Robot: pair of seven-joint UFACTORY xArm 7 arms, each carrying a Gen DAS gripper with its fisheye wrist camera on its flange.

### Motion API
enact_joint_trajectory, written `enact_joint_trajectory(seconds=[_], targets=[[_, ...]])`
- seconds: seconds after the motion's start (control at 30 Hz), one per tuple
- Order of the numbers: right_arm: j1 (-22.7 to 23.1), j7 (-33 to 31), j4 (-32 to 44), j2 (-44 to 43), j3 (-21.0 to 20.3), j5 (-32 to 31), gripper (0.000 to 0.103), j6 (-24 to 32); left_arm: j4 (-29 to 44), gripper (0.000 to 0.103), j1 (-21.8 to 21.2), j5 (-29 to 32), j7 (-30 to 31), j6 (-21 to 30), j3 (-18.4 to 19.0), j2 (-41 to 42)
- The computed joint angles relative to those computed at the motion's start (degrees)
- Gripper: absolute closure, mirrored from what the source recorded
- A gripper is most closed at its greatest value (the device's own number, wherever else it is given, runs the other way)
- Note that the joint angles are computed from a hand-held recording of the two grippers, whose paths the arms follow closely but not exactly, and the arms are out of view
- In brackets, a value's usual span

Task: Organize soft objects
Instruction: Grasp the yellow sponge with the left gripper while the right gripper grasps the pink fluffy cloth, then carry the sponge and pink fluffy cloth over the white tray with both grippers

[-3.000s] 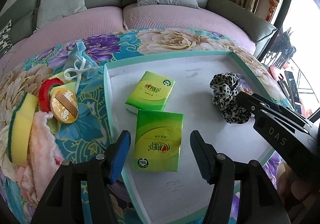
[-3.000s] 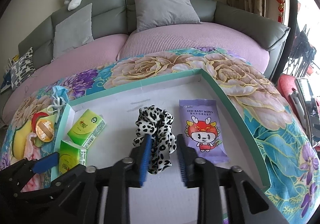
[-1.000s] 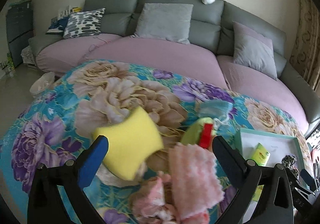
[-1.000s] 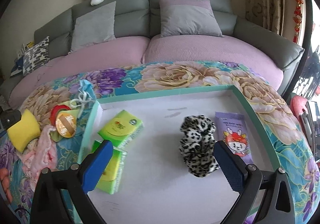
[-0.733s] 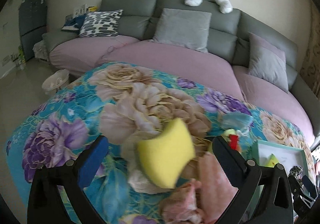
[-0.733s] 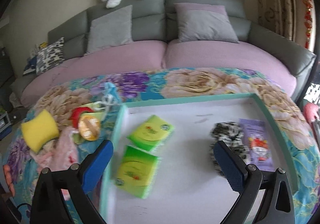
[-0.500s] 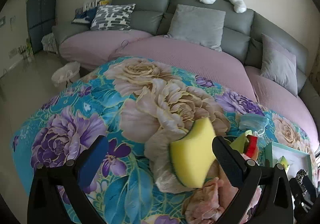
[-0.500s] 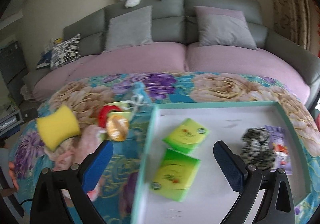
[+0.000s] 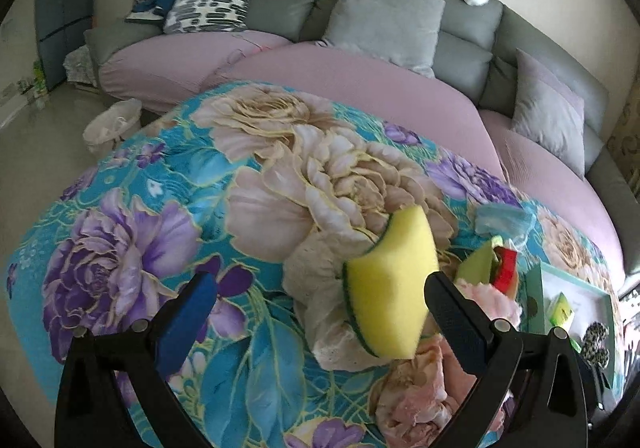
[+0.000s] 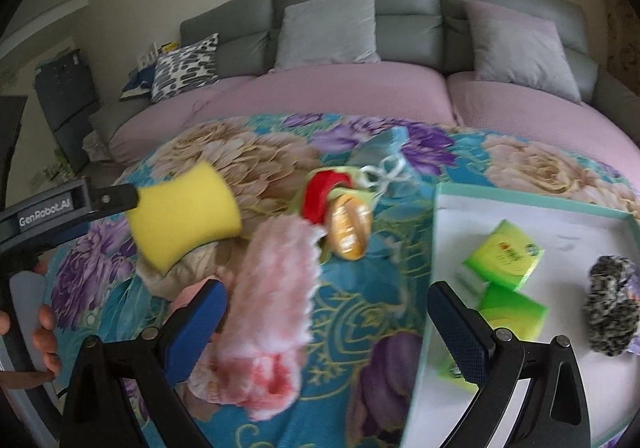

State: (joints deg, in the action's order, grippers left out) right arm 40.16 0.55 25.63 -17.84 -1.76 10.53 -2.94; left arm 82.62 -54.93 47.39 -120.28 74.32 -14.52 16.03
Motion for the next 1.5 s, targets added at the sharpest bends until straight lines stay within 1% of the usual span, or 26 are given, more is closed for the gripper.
enact_joint_trajectory(seconds=[0.03,0.2,0.27,0.37,0.43,0.47,0.5,0.53,0.57,0.6,0.63,0.67,0.7,0.73,0.77,0.8,0.87,0.93,0.97,1.07,1.13,1.17,1.37,1.43,1.47,1.5], targets=[[0.7,-0.2,0.3,0.5,-0.2,0.0,0.001,0.2,0.3,0.0,0.1,-0.1,0.7,-0.4,0.0,0.3],[0.8,-0.7,1.0,2.1,1.3,-0.1,0.002,0.8,1.5,0.0,0.2,-1.1,2.9,-1.8,0.5,1.9],[2.9,-2.0,1.5,2.9,-0.3,1.1,0.006,1.2,1.4,0.0,0.1,-1.1,3.0,-2.4,0.8,2.1],[3.2,-3.2,1.9,3.6,0.0,2.4,0.009,1.8,0.7,0.004,0.2,-0.8,2.3,-4.2,1.2,2.0],[3.4,-4.1,2.1,3.9,0.1,3.6,0.014,2.0,0.1,0.021,0.3,-0.5,1.6,-5.5,1.3,1.7],[3.5,-4.6,2.2,4.1,0.1,4.1,0.016,2.2,-0.2,0.023,0.4,-0.5,1.3,-6.0,1.3,1.5],[3.7,-5.1,2.3,4.3,0.1,4.6,0.017,2.3,-0.6,0.024,0.6,-0.5,1.0,-6.6,1.3,1.4],[3.5,-5.5,2.5,4.5,0.4,5.1,0.018,2.4,-1.1,0.028,0.7,-0.4,0.4,-7.3,1.3,1.1],[4.3,-6.4,2.6,4.7,-0.2,6.1,0.021,2.5,-1.5,0.032,0.7,-0.1,0.0,-7.8,1.3,0.8],[5.0,-7.4,2.6,4.7,-0.7,7.1,0.023,2.7,-2.2,0.04,0.8,0.6,-0.8,-8.6,1.4,0.4],[6.4,-8.8,2.8,4.8,-1.8,8.5,0.028,2.9,-2.7,0.045,0.8,1.2,-1.6,-9.3,1.3,0.0],[7.3,-10.2,3.0,5.0,-2.5,9.9,0.032,3.2,-3.0,0.048,0.9,1.6,-2.0,-9.7,1.2,-0.2],[8.2,-11.6,3.2,5.1,-3.1,11.4,0.034,3.4,-3.3,0.054,1.1,2.1,-2.5,-10.4,1.1,-0.4],[9.1,-13.0,3.3,5.2,-3.7,13.0,0.039,3.5,-3.5,0.057,1.3,2.2,-2.7,-10.9,1.0,-0.5],[10.7,-15.0,3.5,5.4,-4.8,15.1,0.045,3.8,-3.9,0.058,1.5,2.4,-3.2,-11.8,1.0,-0.7],[11.7,-16.6,3.8,5.5,-5.5,16.8,0.048,4.0,-4.1,0.06,1.6,2.8,-3.6,-12.4,0.9,-0.8],[12.9,-19.5,4.1,5.6,-6.3,20.0,0.06,4.4,-4.2,0.061,1.6,3.3,-4.1,-12.6,0.8,-0.9],[13.9,-22.4,4.4,5.6,-6.8,23.2,0.065,4.7,-4.0,0.062,1.7,3.6,-3.8,-12.4,0.7,-0.8],[14.5,-23.9,4.5,5.6,-7.1,24.9,0.071,4.8,-4.0,0.062,1.8,3.6,-3.7,-12.6,0.7,-0.7],[15.1,-27.9,4.8,5.3,-7.1,29.3,0.079,5.1,-4.5,0.064,1.9,3.9,-4.1,-13.5,0.7,-0.9],[14.7,-29.8,5.0,5.0,-6.5,31.6,0.081,5.3,-4.9,0.064,1.8,4.8,-4.8,-13.5,0.7,-1.3],[15.4,-31.6,5.1,4.7,-7.0,33.8,0.082,5.1,-5.0,0.064,1.7,5.1,-5.0,-13.3,0.7,-1.5],[16.2,-39.2,4.9,2.0,-6.8,42.7,0.083,3.2,-5.2,0.065,1.2,8.0,-7.2,-11.2,0.0,-2.7],[17.1,-40.7,4.5,0.8,-7.4,44.1,0.083,2.2,-4.9,0.065,1.0,9.1,-7.5,-10.1,-0.3,-2.9],[18.5,-41.6,4.2,-0.2,-8.5,45.0,0.083,0.9,-4.7,0.065,0.8,9.6,-7.7,-9.7,-0.5,-2.9],[19.0,-41.2,3.8,-0.7,-8.9,44.5,0.083,0.2,-4.7,0.065,0.7,10.3,-8.2,-9.4,-0.6,-3.2]])
